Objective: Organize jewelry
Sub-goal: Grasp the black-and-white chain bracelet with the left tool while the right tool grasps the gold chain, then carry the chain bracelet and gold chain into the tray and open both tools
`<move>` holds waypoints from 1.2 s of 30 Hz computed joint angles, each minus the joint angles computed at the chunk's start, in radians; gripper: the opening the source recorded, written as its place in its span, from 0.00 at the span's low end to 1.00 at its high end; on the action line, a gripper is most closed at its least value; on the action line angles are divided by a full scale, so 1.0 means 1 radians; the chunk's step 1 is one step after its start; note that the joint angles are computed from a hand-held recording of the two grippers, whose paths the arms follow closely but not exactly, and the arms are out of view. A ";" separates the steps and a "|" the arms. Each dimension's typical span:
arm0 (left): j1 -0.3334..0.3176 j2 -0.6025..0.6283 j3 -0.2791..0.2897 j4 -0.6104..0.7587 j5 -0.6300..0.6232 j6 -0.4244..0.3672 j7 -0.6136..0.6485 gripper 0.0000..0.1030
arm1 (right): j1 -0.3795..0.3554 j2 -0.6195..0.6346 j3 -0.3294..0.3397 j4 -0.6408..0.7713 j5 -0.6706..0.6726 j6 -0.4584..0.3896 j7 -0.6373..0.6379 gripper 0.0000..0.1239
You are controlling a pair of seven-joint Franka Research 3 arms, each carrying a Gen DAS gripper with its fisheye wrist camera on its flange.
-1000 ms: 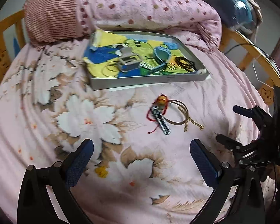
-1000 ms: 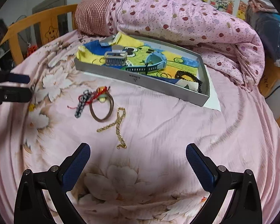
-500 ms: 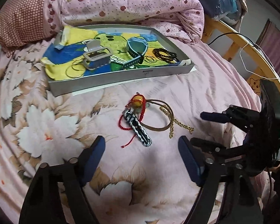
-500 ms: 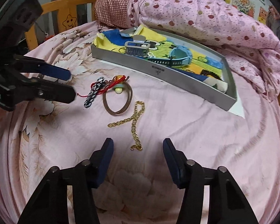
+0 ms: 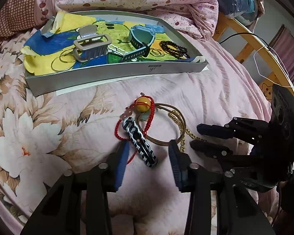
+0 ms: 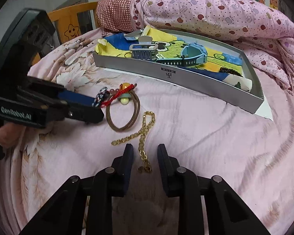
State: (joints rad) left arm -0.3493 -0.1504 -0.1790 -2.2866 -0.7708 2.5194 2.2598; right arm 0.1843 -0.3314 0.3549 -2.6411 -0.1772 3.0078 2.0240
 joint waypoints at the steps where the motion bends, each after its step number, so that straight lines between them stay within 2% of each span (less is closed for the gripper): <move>1: 0.000 0.004 0.001 0.003 -0.003 -0.001 0.004 0.32 | 0.002 0.008 -0.005 0.003 0.002 0.006 -0.004 0.20; 8: 0.006 0.020 -0.011 0.008 0.047 0.027 -0.036 0.14 | -0.020 0.037 0.019 0.031 -0.038 0.001 0.018 0.20; 11: 0.011 0.026 -0.010 0.014 0.051 0.020 -0.057 0.10 | -0.005 0.037 0.012 0.034 -0.034 -0.015 0.038 0.19; 16: 0.019 0.018 -0.011 0.016 0.076 -0.005 -0.105 0.10 | 0.018 0.025 0.003 0.032 -0.028 -0.048 0.091 0.09; 23: 0.019 -0.046 -0.006 -0.017 0.164 -0.063 -0.204 0.09 | 0.104 -0.025 -0.059 -0.001 0.085 -0.092 0.103 0.05; 29: -0.012 -0.110 0.014 -0.055 0.187 -0.075 -0.235 0.08 | 0.086 -0.101 -0.018 -0.035 0.091 -0.118 0.168 0.05; 34: -0.046 -0.161 0.032 -0.085 0.169 -0.050 -0.215 0.08 | 0.089 -0.154 -0.027 -0.050 0.125 -0.067 0.186 0.05; 36: -0.059 -0.169 0.042 -0.090 0.155 -0.030 -0.209 0.08 | 0.057 -0.175 0.000 -0.041 0.114 -0.059 0.193 0.05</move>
State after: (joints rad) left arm -0.4079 -0.3196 -0.1371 -2.3762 -0.6156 2.4889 2.0509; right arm 0.2414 -0.5062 0.3552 -2.6824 -0.0631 2.9489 2.2174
